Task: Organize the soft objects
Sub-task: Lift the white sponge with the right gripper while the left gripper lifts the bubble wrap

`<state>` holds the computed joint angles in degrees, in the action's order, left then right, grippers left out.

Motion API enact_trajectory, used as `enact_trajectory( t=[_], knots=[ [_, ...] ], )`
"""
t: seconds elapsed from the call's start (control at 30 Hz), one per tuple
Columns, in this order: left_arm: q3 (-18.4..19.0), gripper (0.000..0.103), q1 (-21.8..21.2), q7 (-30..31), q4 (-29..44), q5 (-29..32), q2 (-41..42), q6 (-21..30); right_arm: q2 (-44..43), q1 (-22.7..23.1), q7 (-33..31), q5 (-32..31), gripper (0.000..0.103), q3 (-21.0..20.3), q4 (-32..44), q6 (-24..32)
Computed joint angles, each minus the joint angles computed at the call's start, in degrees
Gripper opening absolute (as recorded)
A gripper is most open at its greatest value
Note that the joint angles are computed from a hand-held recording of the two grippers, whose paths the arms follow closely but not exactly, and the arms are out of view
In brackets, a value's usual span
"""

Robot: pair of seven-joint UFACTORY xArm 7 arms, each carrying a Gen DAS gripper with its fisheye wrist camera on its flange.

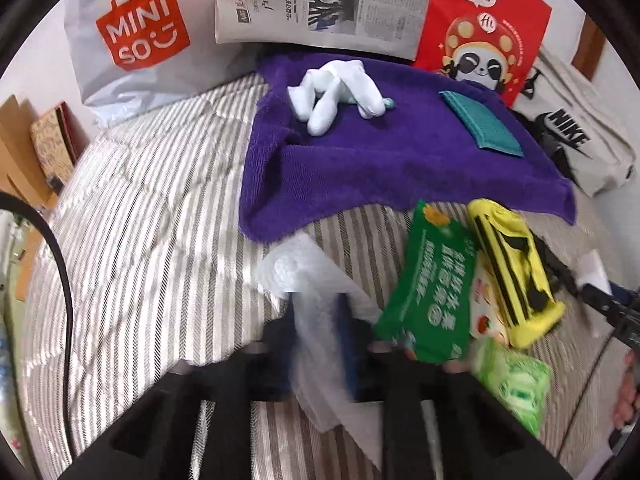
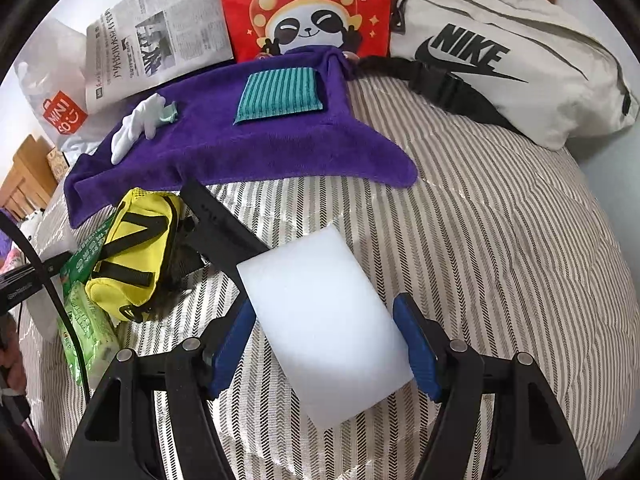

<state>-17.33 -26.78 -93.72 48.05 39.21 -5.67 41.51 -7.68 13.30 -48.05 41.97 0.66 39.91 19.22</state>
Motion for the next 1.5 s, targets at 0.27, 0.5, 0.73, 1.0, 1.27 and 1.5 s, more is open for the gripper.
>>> enact_trajectory(
  t=[0.27,0.5,0.73,1.0,1.27,1.5],
  knots=[
    [-1.80,0.009,0.12,1.38,-5.61,-2.70,-7.29,1.15,-0.05,0.32,0.05,-0.45,0.071,0.23,-1.23,-2.00],
    [-4.58,0.042,1.19,1.97,-10.71,-4.17,-11.75,-3.74,0.31,0.59,0.92,-2.29,0.071,-0.14,-2.35,-4.21],
    [-7.76,0.061,1.37,4.84,-10.52,-3.44,-12.13,-4.77,0.39,0.17,-0.48,-0.36,0.071,-0.45,-1.74,-2.54],
    [-8.15,0.077,-2.17,9.59,-1.00,0.58,-1.84,5.80,0.30,0.16,1.11,-3.07,0.072,0.15,-2.43,-4.13],
    [-3.38,0.041,-4.99,3.13,-2.39,4.71,-1.60,0.57,0.35,0.41,1.57,-3.36,0.072,-0.09,-2.36,-4.13],
    [-3.53,0.013,-4.75,1.15,-1.48,6.09,-0.96,-0.79,-0.29,0.15,-1.18,0.28,0.067,-1.42,-1.58,-0.85]
  ],
)
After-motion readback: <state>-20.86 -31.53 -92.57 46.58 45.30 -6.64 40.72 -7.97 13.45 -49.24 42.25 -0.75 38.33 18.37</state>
